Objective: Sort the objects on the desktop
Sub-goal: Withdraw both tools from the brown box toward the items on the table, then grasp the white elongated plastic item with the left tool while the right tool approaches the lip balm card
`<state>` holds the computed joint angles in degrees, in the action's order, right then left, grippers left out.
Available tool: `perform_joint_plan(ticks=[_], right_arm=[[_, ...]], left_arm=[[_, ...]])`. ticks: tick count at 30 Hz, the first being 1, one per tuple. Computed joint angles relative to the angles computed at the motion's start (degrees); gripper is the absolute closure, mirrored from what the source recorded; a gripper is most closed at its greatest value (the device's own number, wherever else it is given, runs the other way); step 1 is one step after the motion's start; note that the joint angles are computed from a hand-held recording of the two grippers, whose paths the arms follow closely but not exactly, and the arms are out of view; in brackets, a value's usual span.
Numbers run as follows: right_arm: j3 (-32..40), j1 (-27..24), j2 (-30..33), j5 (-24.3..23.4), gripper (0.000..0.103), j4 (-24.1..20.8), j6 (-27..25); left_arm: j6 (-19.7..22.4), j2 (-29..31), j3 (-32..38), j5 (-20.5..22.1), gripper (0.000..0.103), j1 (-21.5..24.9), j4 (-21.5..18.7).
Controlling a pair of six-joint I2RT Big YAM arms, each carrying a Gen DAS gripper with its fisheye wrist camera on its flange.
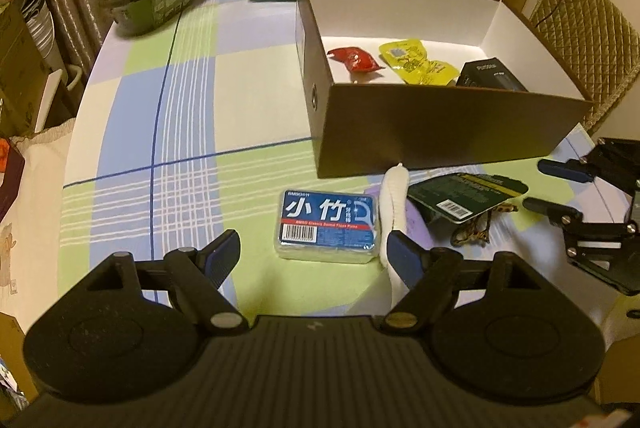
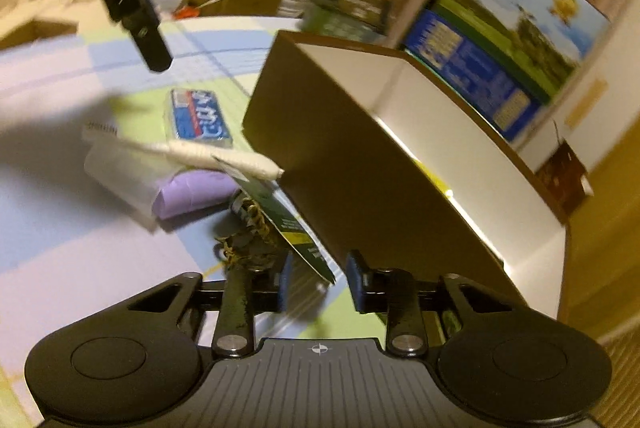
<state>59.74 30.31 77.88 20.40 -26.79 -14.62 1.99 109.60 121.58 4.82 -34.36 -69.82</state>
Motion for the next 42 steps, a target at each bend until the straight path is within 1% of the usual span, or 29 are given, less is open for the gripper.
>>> perform_joint_plan(ticks=[2,4,7,10,16,18,20,22,24,27,29,33,35,39,40,41,42], right_arm=[[0.2,-0.3,0.9,-1.4,0.098,0.0,-2.1],[0.2,-0.5,1.0,-2.1,0.099,0.4,-2.4],[0.9,-0.9,0.4,-4.2,0.101,-2.0,2.1],[1.8,-1.7,-0.7,-6.4,0.102,-5.4,11.2],[1.6,-4.2,-5.3,-11.2,0.103,-10.6,34.1],[0.6,-5.3,-7.5,-13.1,0.103,-11.5,42.1],[-0.5,-6.3,-9.4,-14.0,0.103,-12.8,49.3],[-1.8,-7.1,-11.3,-14.8,0.103,-13.3,55.3],[-3.3,-7.5,-13.4,-14.8,0.103,-14.2,59.7],[-4.5,-7.7,-15.1,-14.1,0.103,-16.1,64.2],[-5.3,-7.5,-16.3,-13.4,0.103,-17.2,67.0],[-7.4,-7.6,-18.6,-12.2,0.103,-19.3,71.4],[-8.5,-7.7,-20.1,-11.4,0.103,-20.7,73.2],[-9.4,-7.8,-21.4,-9.6,0.102,-23.3,74.8],[-9.5,-7.7,-21.7,-9.1,0.102,-24.1,75.1],[-9.6,-7.6,-22.0,-8.4,0.102,-25.0,75.3],[-9.8,-7.6,-22.3,-8.0,0.101,-25.6,75.6]], left_arm=[[0.1,0.2,0.0,-0.2,0.026,0.0,-0.3],[0.2,0.2,-0.3,-0.3,0.026,-0.1,-0.3],[0.7,0.2,-0.7,-0.1,0.027,-0.2,-0.2],[1.3,0.3,-0.9,0.5,0.027,-0.3,-0.5],[2.7,0.6,-0.9,2.0,0.027,-0.9,-1.2],[3.5,0.8,-0.8,2.8,0.029,-1.2,-1.3],[4.3,0.8,-1.0,3.5,0.030,-1.4,-1.4],[4.8,1.0,-0.9,3.8,0.031,-1.8,-1.5],[5.1,1.3,-0.8,4.1,0.032,-2.0,-1.6],[5.6,1.8,-0.4,4.8,0.036,-2.2,-1.9],[5.7,2.3,0.0,5.3,0.041,-2.2,-2.6],[4.9,3.5,1.1,6.6,0.044,-2.1,-3.7],[3.8,4.5,2.1,7.8,0.050,-2.0,-4.2],[0.8,7.1,5.5,10.6,0.057,-1.7,-6.3],[-0.1,7.9,6.4,11.5,0.065,-1.6,-6.9],[-0.9,8.6,7.4,12.7,0.070,-1.4,-7.6],[-1.7,9.3,8.3,13.6,0.071,-1.4,-8.2]])
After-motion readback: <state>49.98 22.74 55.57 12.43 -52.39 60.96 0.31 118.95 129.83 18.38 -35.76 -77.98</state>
